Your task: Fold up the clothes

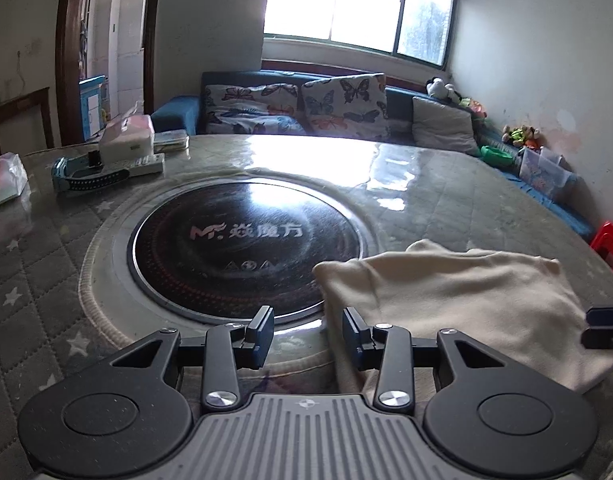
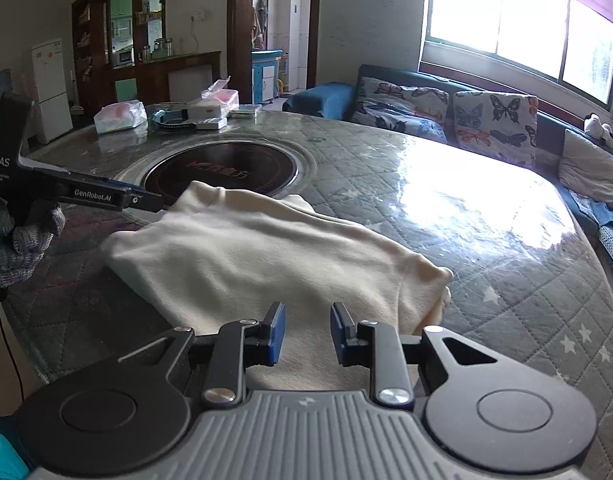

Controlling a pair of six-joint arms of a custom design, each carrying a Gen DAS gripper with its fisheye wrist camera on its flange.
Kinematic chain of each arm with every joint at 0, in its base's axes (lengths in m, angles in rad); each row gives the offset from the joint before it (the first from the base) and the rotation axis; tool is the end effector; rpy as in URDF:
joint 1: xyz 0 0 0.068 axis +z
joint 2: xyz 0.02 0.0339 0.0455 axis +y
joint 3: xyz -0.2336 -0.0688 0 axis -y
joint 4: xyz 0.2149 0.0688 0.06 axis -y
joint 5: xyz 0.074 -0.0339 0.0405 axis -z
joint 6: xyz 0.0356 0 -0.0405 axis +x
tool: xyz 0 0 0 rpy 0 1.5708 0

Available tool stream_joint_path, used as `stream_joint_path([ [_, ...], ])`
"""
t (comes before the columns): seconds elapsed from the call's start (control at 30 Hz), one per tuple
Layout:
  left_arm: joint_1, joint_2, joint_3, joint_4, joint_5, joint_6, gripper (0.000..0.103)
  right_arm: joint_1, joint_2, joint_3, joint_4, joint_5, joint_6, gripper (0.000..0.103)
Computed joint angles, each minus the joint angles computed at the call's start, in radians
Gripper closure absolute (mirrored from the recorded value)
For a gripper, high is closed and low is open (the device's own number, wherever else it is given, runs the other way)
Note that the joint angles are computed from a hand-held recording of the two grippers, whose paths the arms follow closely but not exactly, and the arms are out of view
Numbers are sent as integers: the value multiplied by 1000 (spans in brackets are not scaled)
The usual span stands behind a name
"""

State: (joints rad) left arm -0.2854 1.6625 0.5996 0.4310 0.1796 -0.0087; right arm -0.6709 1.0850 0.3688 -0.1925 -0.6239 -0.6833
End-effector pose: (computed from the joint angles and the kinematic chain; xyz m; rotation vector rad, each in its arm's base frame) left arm 0.2729 -0.0867 0.1231 0.4052 2.1771 -0.3615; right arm 0.1505 -0.0929 0.1431 -0.2637 2.2514 0.0811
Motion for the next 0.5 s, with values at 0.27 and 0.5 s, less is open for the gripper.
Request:
stream_joint_path([
  [0.27,-20,80,60,-35,-27,19,60,81,-51,-14,-16,23,2,78],
  [0.5,43,8,31,-62,-16,2,61,216,-92,-13,-36,69,-2,74],
])
